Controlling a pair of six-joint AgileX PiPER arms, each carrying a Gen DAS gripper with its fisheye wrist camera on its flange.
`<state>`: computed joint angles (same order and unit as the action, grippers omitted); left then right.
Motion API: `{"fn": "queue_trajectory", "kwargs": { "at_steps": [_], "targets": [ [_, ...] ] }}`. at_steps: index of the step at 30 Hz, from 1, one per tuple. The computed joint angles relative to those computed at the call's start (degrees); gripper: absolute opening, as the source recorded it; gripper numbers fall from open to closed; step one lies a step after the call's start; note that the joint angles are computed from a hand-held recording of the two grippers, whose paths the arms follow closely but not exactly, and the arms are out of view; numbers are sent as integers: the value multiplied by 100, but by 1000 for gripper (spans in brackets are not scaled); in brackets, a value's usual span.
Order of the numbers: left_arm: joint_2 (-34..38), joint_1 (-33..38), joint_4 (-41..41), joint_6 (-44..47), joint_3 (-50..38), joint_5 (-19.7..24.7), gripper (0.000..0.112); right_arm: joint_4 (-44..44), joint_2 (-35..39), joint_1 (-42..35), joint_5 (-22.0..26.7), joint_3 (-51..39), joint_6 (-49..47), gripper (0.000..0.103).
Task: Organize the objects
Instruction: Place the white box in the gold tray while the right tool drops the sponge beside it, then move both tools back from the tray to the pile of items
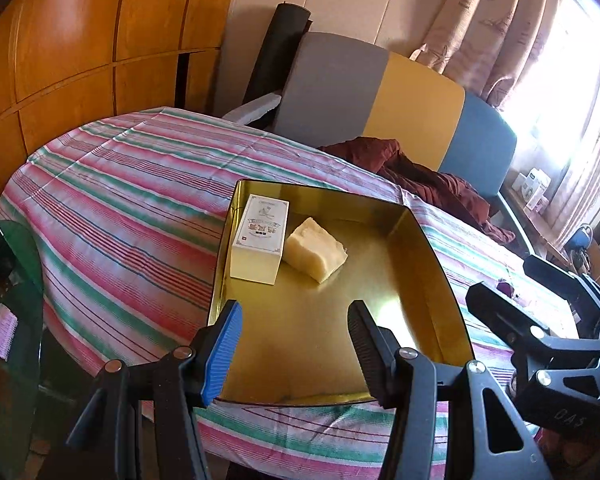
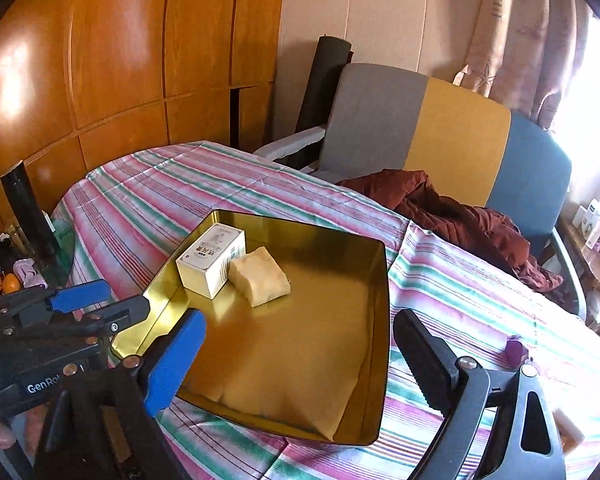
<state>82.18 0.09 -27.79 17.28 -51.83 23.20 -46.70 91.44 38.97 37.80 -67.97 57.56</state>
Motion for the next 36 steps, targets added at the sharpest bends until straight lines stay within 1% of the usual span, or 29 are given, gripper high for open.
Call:
{"fn": "queue_trajectory", "kwargs": {
  "at_steps": [7, 9, 13, 16, 17, 19, 23, 26, 32, 36],
  "targets": [
    [22, -204, 283, -261, -13, -1, 55, -40, -77, -62, -52, 136, 94, 96],
    [44, -342, 666, -599, -42, -9, 55, -31, -116, -101, -90, 216, 115, 97],
    [17, -699, 1598, -1446, -73, -83, 55, -17, -235, -271, -189, 466, 203, 98],
    [-29, -1093, 2755, -2478, -101, -150, 55, 0, -388, -449, -280, 749, 267, 98],
    [-45, -1179, 3009, -2685, -114, -154, 55, -12, -443, -511, -314, 849, 307, 98],
    [-99, -1446, 3764, -3312, -112, -192, 55, -21, -550, -633, -356, 1029, 365, 98],
    [-136, -1928, 5035, -4293, -174, -113, 55, 14, -797, -931, -393, 1402, 439, 98],
    [-151, -2270, 5685, -4780, -218, -12, 55, 81, -1012, -1195, -442, 1682, 448, 98],
    [-75, -2721, 6137, -5088, -333, 145, 55, 210, -1362, -1664, -520, 2063, 361, 98],
    [33, -2926, 6179, -5072, -433, 225, 55, 283, -1552, -1964, -575, 2244, 266, 98]
  ]
}}
